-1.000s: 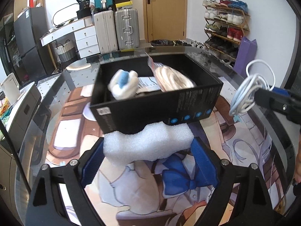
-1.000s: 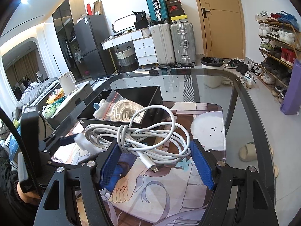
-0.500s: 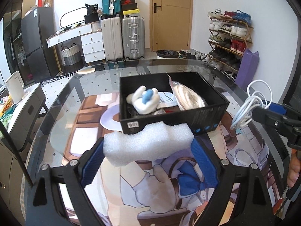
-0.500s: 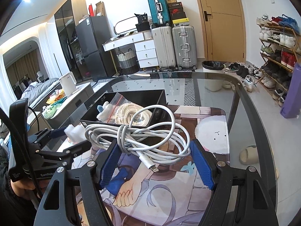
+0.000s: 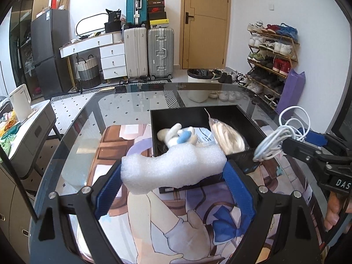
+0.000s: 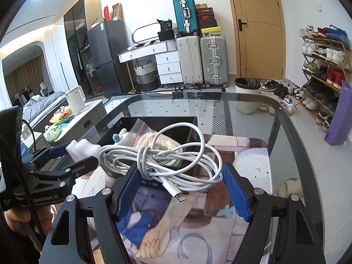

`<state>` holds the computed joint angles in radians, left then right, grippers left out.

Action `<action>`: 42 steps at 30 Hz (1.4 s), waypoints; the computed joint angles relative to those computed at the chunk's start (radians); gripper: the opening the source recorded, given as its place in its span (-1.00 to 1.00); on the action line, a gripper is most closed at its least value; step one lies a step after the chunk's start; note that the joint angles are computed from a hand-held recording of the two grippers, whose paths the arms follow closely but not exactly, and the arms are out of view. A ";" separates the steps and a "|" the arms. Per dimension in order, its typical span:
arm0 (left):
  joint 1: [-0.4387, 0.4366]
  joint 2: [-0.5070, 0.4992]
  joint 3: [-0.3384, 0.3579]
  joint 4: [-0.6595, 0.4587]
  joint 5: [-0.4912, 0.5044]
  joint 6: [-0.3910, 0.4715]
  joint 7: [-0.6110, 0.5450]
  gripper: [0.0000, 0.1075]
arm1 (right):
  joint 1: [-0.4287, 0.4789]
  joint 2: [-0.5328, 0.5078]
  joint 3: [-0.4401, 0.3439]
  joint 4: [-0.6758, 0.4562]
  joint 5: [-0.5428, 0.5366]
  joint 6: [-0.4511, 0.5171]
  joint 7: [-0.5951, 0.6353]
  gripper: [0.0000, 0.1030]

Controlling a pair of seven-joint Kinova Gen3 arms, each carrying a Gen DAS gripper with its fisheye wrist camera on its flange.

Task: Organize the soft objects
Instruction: 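Carry the foam sleeve and white cable over the black box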

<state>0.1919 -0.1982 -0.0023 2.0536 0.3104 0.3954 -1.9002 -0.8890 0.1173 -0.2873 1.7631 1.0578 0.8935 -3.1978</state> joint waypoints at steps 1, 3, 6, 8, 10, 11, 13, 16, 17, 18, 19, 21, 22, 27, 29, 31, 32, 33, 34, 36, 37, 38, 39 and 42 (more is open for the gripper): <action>0.001 0.002 -0.003 -0.004 0.004 -0.001 -0.002 0.67 | 0.001 0.007 0.002 -0.011 0.001 0.004 0.004 0.47; 0.005 0.007 -0.012 -0.009 0.014 -0.004 -0.013 0.67 | -0.003 0.025 0.007 -0.039 0.002 0.019 0.012 0.47; 0.005 0.017 -0.013 -0.020 0.023 -0.006 -0.023 0.67 | -0.010 0.049 0.024 -0.076 0.004 0.035 0.016 0.47; 0.003 0.026 -0.010 -0.029 0.028 -0.006 -0.027 0.67 | -0.012 0.066 0.039 -0.104 0.001 0.041 0.028 0.47; 0.003 0.032 -0.007 -0.035 0.032 -0.008 -0.032 0.67 | -0.018 0.080 0.053 -0.124 0.006 0.046 0.024 0.47; -0.002 0.034 0.003 -0.040 0.024 -0.007 -0.024 0.67 | -0.017 0.088 0.060 -0.136 0.003 0.044 0.028 0.47; -0.002 0.039 0.011 -0.043 0.020 -0.012 -0.022 0.67 | -0.016 0.102 0.074 -0.158 -0.006 0.039 0.034 0.47; 0.001 0.048 0.014 -0.046 0.023 -0.016 -0.027 0.67 | -0.010 0.120 0.097 -0.186 -0.021 0.023 0.046 0.47; 0.000 0.053 0.018 -0.047 0.020 -0.017 -0.025 0.67 | -0.008 0.128 0.104 -0.197 -0.024 0.017 0.050 0.47; 0.000 0.055 0.017 -0.049 0.023 -0.017 -0.027 0.67 | -0.001 0.132 0.111 -0.206 -0.034 0.006 0.061 0.47; 0.001 0.060 0.016 -0.050 0.027 -0.017 -0.032 0.68 | 0.006 0.137 0.119 -0.214 -0.043 -0.006 0.071 0.47; -0.003 0.069 0.026 -0.052 0.019 -0.022 -0.024 0.67 | 0.013 0.152 0.133 -0.233 -0.060 -0.023 0.091 0.47; -0.011 0.069 0.043 -0.050 -0.002 -0.032 -0.003 0.67 | 0.016 0.158 0.140 -0.240 -0.066 -0.029 0.101 0.47; -0.006 0.080 0.057 -0.046 -0.043 -0.066 0.022 0.68 | 0.021 0.189 0.173 -0.277 -0.103 -0.056 0.147 0.47; -0.004 0.088 0.055 -0.050 -0.048 -0.070 0.023 0.67 | 0.021 0.199 0.184 -0.288 -0.117 -0.067 0.160 0.47; 0.002 0.094 0.045 -0.055 -0.031 -0.068 0.004 0.68 | 0.016 0.205 0.194 -0.293 -0.123 -0.074 0.166 0.47; 0.003 0.096 0.040 -0.055 -0.022 -0.069 -0.006 0.68 | 0.017 0.212 0.198 -0.301 -0.131 -0.075 0.177 0.47; 0.000 0.098 0.045 -0.056 -0.026 -0.069 -0.001 0.68 | 0.018 0.216 0.203 -0.307 -0.137 -0.079 0.185 0.47; -0.004 0.100 0.052 -0.057 -0.035 -0.071 0.007 0.68 | 0.019 0.221 0.206 -0.315 -0.145 -0.082 0.196 0.47; -0.006 0.104 0.055 -0.057 -0.042 -0.074 0.009 0.67 | 0.005 0.226 0.215 -0.322 -0.148 -0.079 0.199 0.47; -0.003 0.106 0.051 -0.058 -0.034 -0.075 -0.001 0.67 | 0.005 0.230 0.218 -0.326 -0.151 -0.081 0.205 0.47; -0.003 0.108 0.052 -0.060 -0.032 -0.072 -0.002 0.67 | 0.004 0.235 0.220 -0.333 -0.156 -0.080 0.213 0.47; -0.002 0.110 0.049 -0.063 -0.023 -0.071 -0.010 0.68 | 0.002 0.240 0.223 -0.339 -0.161 -0.080 0.218 0.47; -0.002 0.112 0.045 -0.063 -0.003 -0.072 -0.026 0.68 | -0.003 0.245 0.235 -0.346 -0.164 -0.087 0.227 0.48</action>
<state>0.1900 -0.0864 0.0425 1.9905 0.3076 0.3236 -1.9266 -0.8924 0.3623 -0.0527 1.4167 0.8939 0.8063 -2.9706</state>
